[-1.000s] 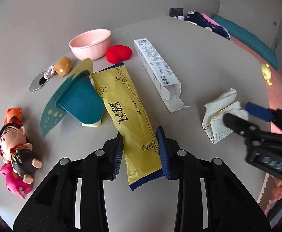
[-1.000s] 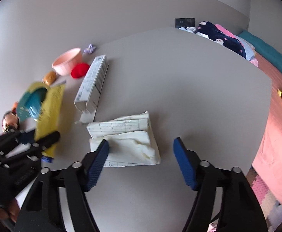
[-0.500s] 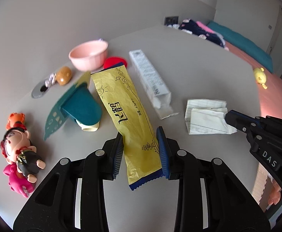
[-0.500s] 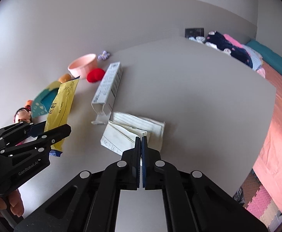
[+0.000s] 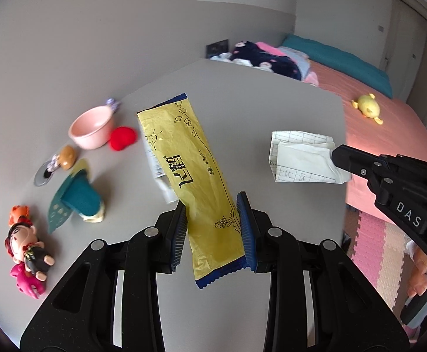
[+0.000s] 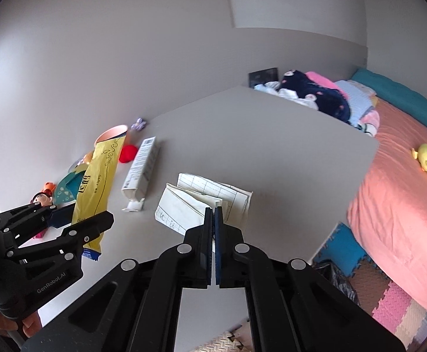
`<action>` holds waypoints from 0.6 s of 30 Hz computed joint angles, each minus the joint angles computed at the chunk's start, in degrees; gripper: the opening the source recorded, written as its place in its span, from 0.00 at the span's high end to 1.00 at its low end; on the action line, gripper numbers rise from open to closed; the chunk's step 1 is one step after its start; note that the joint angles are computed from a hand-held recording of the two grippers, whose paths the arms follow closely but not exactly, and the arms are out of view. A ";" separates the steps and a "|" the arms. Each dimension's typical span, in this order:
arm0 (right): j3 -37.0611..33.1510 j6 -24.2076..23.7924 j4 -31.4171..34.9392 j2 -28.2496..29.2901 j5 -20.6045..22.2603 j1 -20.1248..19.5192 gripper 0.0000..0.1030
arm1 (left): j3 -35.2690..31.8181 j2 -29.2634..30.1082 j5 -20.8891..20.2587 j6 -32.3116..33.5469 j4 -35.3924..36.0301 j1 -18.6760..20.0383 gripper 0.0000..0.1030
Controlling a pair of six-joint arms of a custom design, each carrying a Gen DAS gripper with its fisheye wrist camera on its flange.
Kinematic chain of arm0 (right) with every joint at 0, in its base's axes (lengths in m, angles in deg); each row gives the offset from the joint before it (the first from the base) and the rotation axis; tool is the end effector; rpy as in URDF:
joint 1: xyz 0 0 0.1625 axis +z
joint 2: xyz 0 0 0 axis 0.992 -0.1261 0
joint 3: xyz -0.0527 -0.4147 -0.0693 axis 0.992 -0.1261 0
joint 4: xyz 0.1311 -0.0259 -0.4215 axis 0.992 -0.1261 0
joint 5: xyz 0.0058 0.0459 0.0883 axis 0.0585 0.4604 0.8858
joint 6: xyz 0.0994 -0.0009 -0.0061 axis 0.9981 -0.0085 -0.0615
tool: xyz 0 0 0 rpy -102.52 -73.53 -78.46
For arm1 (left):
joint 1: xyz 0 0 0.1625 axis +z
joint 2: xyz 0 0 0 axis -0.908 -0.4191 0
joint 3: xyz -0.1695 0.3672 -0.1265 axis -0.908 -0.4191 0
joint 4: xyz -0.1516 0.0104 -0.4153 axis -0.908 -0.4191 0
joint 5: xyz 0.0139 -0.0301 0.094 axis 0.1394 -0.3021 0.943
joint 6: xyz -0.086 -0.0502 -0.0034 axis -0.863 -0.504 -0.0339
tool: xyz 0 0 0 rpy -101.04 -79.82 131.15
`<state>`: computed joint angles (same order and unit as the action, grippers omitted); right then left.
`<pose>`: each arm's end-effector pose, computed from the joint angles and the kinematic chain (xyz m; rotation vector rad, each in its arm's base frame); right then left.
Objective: Collect trash
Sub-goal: 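Carry wrapper and paper to the trash bag and open both grippers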
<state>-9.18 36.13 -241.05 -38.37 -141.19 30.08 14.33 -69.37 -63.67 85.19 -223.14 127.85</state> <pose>0.3735 -0.7205 0.1121 0.2761 -2.2834 1.0614 -0.1888 -0.7699 0.2897 0.9433 2.3472 -0.6378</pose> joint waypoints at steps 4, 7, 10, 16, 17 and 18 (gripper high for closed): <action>4.81 0.56 -3.36 -3.44 -0.48 -0.48 0.98 | 0.86 0.51 -0.52 0.26 0.27 -1.46 0.68; 8.55 0.95 -5.59 -6.17 -0.97 -0.99 0.98 | 1.86 0.84 -0.92 0.46 0.34 -2.60 0.68; 12.87 1.77 -8.31 -9.31 -1.67 -1.67 0.98 | 2.96 1.14 -1.50 0.89 0.57 -3.82 0.68; 20.41 3.35 -12.72 -14.92 -3.67 -3.05 0.98 | 4.57 2.41 -3.18 1.49 1.70 -6.49 0.68; 21.53 3.50 -13.32 -15.83 -4.06 -3.32 0.98 | 4.76 2.65 -3.44 1.64 1.86 -6.87 0.68; 22.92 3.68 -14.16 -16.87 -4.62 -3.61 0.98 | 5.02 2.91 -3.60 1.84 1.93 -7.26 0.68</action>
<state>13.74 39.81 -255.22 -55.24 -145.82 26.47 19.35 -66.46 -67.27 87.03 -221.20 120.58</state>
